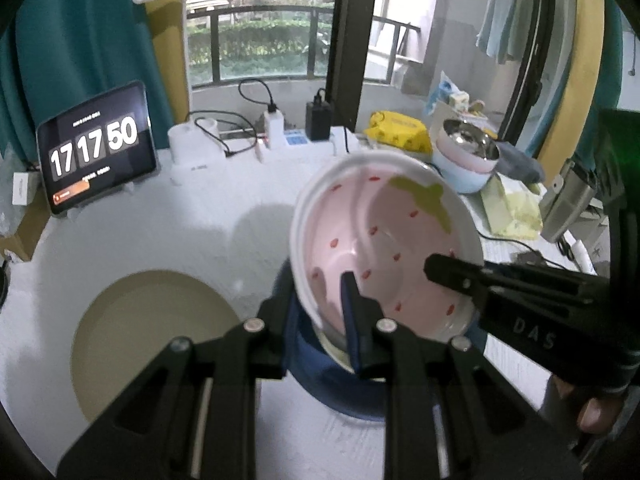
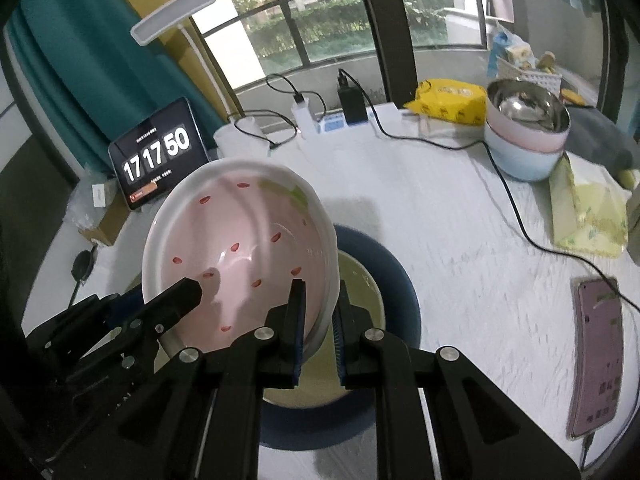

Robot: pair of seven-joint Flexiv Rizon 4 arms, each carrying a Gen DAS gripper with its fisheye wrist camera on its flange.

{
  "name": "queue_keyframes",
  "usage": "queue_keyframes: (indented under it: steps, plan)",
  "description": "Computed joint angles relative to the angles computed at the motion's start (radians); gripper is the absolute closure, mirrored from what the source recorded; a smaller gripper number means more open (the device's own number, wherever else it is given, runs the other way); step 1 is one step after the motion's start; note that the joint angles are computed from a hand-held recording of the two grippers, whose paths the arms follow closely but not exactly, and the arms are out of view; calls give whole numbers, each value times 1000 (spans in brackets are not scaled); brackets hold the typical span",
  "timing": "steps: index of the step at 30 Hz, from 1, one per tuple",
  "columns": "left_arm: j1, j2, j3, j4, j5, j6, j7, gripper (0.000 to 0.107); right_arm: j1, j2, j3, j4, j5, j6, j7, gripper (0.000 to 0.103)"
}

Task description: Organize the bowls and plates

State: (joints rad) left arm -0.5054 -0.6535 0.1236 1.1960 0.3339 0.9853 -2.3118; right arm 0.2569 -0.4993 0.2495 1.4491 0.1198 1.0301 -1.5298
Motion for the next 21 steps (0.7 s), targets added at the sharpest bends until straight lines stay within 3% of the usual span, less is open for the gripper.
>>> queue_keyframes:
  steps: [11, 21]
  plan:
    - [16, -32, -35, 8, -57, -9, 40, 86, 24, 10, -41, 56, -66, 15, 50, 89]
    - [17, -34, -32, 20, -93, -16, 65, 82, 9, -3, -21, 42, -63, -19, 45, 85]
